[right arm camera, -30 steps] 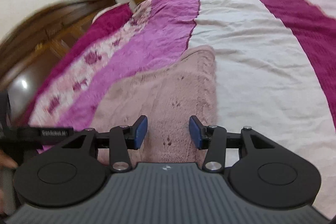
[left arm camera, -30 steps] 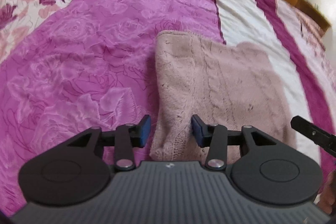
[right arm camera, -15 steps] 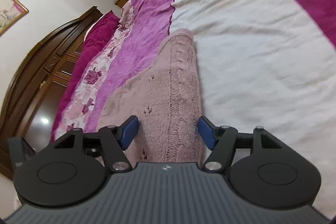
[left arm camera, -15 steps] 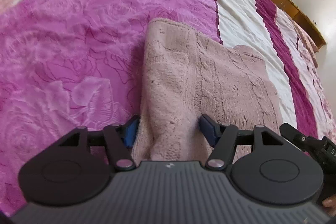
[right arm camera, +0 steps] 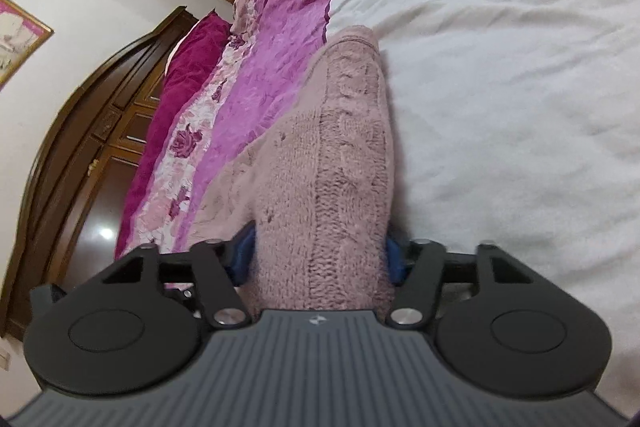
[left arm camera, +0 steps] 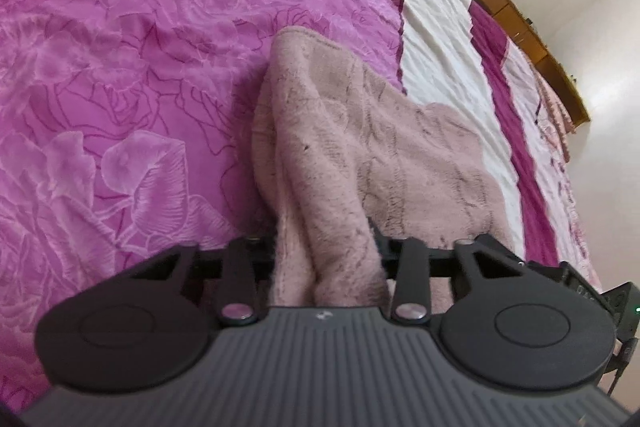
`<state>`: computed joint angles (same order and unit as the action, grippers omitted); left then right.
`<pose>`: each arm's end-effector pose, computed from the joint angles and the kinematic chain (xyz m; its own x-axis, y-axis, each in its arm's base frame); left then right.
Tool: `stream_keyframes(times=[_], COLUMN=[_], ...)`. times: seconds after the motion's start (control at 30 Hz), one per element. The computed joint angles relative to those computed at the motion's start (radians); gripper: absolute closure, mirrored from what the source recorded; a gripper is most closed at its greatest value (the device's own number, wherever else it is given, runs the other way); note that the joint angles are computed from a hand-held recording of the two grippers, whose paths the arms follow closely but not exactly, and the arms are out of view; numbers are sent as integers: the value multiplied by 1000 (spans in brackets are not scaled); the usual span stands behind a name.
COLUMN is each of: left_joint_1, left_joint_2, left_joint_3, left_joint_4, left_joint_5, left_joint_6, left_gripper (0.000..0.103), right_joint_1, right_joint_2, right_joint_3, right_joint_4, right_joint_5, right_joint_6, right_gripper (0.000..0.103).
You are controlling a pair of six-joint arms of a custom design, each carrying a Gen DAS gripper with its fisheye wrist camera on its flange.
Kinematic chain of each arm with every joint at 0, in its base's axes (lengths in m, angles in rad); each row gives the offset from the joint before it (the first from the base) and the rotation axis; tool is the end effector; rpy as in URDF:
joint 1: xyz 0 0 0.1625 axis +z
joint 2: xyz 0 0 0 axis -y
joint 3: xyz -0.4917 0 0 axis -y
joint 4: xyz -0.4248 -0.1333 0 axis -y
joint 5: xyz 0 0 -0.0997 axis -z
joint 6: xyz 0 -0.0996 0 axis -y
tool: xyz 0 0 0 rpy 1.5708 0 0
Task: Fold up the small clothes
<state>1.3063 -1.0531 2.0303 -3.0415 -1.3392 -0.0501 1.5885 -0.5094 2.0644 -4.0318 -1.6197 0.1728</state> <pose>-0.0100 -0.6341 0.1995 -0.9782 0.1067 -0.1782 0.1815 0.8565 -0.4832 0.1386 -0.5734 -0.0054 -0.9863 0.1265 -0.1056 0.1611 0.6040 -0.7805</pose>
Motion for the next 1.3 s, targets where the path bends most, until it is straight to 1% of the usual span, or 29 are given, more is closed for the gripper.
stream_keyframes(times=[0.07,0.2,0.27,0.43,0.57,0.67,0.77,0.87,1.03,1.1,1.2,1.3], left_joint_1=[-2,-16,-31,-82,-116,-146,-188,-224,-256,-258,-256,-252], left_joint_2=[-10,-40,-60,-104,-129,-144,-151,-150,-128,-116,-95,-89], left_joint_3=[1,7,12,46,90,132,186,238,318,345,367,372], left_joint_4=[9,34,60,103,112,108,78,51,17,-8,-52,-74], left_joint_5=[-16,-48,-73,-102,-137,-149,-121,-76,36,72,103,110], left_joint_6=[-18,-66,-81,-88,-121,-138,-120,-87,-49,-41,-16,8], left_gripper=[70,71,71,71,71,71,71,71,71,71,68,64], right_joint_1=[6,28,49,95,117,126,129,119,56,25,6,-24], right_joint_2=[-15,-63,-92,-178,-247,-280,-285,-252,-163,-127,-67,-5], right_joint_3=[10,39,58,137,238,322,402,476,556,568,565,572], right_joint_4=[-1,7,13,6,-53,-125,-222,-329,-442,-465,-500,-584], right_joint_5=[2,17,6,-25,-63,-95,-122,-152,-179,-184,-217,-201], right_joint_6=[19,61,57,44,47,54,49,46,47,18,-40,-80], right_gripper=[47,50,50,50,50,50,50,50,49,49,48,46])
